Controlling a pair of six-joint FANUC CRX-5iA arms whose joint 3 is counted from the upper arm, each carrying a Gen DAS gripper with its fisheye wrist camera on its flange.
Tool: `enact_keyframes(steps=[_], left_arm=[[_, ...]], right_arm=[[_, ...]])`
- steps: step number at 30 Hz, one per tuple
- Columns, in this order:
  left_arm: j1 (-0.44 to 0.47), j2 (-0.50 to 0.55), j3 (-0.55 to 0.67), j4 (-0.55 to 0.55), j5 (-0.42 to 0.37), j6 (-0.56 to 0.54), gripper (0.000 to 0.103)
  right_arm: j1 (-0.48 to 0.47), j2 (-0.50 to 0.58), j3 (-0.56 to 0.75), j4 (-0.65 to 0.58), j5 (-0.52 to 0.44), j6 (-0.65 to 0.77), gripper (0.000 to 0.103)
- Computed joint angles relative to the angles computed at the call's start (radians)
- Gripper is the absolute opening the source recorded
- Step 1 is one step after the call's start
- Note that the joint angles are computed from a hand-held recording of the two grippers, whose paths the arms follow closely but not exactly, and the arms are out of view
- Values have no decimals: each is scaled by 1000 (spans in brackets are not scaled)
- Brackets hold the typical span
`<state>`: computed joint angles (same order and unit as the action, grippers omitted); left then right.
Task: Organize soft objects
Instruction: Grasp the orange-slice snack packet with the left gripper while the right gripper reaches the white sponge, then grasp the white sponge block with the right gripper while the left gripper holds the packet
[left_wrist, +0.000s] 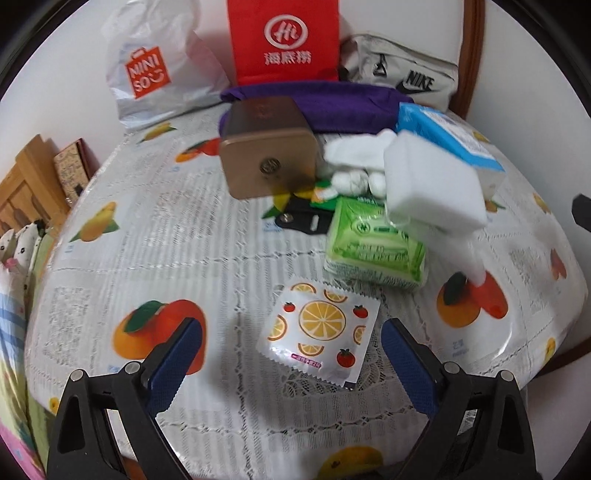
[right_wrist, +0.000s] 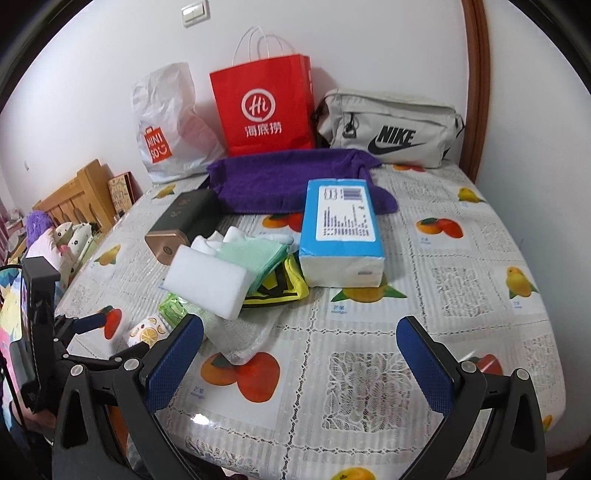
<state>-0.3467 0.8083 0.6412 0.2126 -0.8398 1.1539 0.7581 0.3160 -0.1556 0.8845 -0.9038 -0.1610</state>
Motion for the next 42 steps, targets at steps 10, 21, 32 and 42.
enact_keyframes(steps=[10,21,32,42], left_arm=[[-1,41,10,47,19,-75,86],[16,21,-59,136,104,-181,47],[30,56,-2,122,108,-139,39],[46,76,34,113,97,-112,39]], right_arm=[[-34,44,32,-53,76,66,103],[-65,74,74,-66,116,88,103],[-90,145,178,-117,190,178,103],[-101,221,294,-246,223,238,103]])
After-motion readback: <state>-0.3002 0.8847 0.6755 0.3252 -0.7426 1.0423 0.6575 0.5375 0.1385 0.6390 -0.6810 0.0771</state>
